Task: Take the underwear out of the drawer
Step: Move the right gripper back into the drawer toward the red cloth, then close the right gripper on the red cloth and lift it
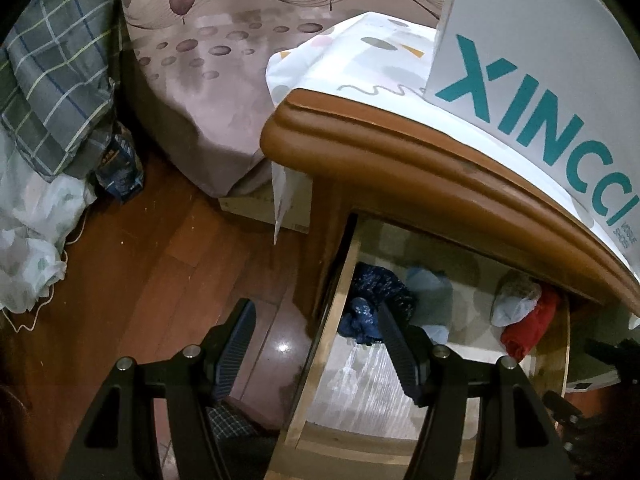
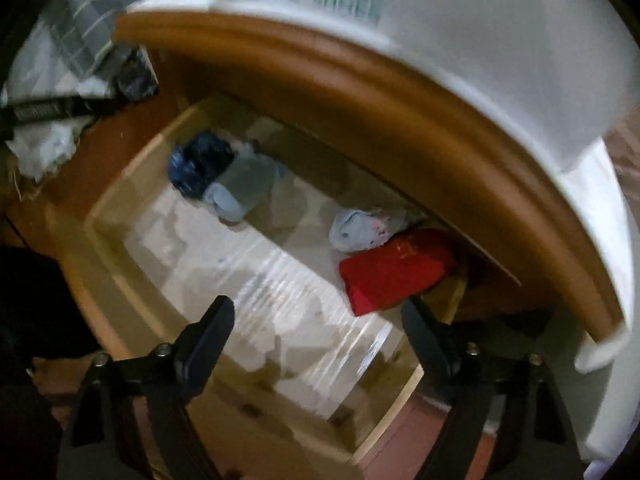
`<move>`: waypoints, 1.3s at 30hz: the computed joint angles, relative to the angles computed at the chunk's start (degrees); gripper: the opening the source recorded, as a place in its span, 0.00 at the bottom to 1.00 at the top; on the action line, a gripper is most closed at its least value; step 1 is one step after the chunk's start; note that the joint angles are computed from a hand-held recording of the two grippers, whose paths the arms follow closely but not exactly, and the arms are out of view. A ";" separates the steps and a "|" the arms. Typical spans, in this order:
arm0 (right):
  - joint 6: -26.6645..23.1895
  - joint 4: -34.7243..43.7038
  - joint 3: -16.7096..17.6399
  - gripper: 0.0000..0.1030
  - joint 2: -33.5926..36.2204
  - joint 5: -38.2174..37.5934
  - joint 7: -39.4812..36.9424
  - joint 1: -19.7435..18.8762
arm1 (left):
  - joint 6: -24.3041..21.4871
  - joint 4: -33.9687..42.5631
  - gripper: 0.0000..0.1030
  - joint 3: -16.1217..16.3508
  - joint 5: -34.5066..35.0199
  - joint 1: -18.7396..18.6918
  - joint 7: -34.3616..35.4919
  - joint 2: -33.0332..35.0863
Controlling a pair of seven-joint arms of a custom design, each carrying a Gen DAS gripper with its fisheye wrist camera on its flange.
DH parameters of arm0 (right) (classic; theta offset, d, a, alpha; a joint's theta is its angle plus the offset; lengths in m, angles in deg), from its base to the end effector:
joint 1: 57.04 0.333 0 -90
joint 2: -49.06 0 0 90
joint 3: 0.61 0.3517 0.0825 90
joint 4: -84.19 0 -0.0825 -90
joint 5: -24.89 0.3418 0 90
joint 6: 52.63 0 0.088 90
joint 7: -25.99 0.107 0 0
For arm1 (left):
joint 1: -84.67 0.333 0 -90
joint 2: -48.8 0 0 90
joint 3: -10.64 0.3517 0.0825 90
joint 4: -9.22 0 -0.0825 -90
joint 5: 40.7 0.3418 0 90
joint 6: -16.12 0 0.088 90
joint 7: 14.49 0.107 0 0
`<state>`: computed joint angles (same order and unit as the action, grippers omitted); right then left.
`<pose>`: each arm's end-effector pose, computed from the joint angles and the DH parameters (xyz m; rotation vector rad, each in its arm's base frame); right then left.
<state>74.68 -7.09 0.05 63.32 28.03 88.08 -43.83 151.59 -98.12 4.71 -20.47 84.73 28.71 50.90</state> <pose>0.6206 0.1541 0.5748 -2.5786 1.1941 -0.3846 0.5689 -0.0532 0.5888 -2.3188 1.3451 -0.4545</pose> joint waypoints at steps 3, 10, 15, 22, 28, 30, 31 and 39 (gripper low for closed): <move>2.18 -0.77 -0.39 0.78 1.42 -1.69 -1.48 -0.01 | 0.30 0.10 0.63 -0.01 -0.22 0.00 0.23 0.03; 7.18 -1.23 -1.18 0.74 4.66 -5.63 -4.07 0.67 | -1.10 1.07 0.63 -0.27 -0.69 -0.41 2.20 1.03; 17.00 -4.97 -1.86 0.71 5.28 -9.39 -6.21 1.57 | -1.98 1.77 0.63 -0.33 -1.91 -0.55 3.01 1.82; 20.87 -8.25 -3.83 0.65 5.60 -15.50 -6.77 3.98 | -2.74 2.33 0.63 -0.38 -1.83 -0.87 3.54 2.27; 22.10 -5.51 -5.28 0.58 9.39 -18.52 -4.10 4.78 | -3.47 2.78 0.63 -0.54 -1.90 -1.17 4.66 2.81; 20.95 -3.78 -5.55 0.57 11.04 -18.77 -3.91 4.94 | -3.41 2.80 0.63 -0.57 -1.68 -1.27 4.90 2.85; 20.58 -3.04 -5.51 0.56 11.71 -18.40 -3.72 4.86 | -3.50 2.84 0.63 -0.58 -1.62 -1.31 5.02 2.90; 12.78 3.58 -3.84 0.38 15.12 -12.89 -4.58 3.76 | -4.39 3.45 0.63 -0.59 -1.57 -1.52 5.61 3.40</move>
